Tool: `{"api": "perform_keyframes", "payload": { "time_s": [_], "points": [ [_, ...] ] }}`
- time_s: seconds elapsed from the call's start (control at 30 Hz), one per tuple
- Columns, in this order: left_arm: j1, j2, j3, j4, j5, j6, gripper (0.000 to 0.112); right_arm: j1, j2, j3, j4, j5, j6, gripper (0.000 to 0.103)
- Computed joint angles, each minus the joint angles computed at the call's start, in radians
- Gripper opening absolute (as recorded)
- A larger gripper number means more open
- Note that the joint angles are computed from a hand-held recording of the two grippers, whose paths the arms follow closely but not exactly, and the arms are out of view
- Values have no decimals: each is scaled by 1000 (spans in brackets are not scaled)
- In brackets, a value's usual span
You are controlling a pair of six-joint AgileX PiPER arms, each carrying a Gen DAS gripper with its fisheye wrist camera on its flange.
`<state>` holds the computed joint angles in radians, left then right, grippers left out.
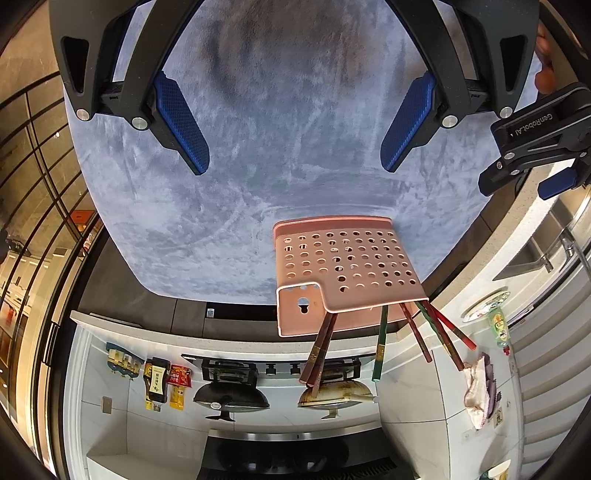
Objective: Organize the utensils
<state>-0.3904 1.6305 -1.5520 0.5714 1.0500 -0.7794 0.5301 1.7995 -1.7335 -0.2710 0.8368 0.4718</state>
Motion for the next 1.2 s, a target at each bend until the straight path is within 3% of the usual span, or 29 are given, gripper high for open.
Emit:
{"api": "perform_keyframes", "payload": {
  "time_s": [1.2],
  "points": [
    [20,43,-44,25,-14,10,96,-15,49,-56,7,19,-13,90]
  ]
}}
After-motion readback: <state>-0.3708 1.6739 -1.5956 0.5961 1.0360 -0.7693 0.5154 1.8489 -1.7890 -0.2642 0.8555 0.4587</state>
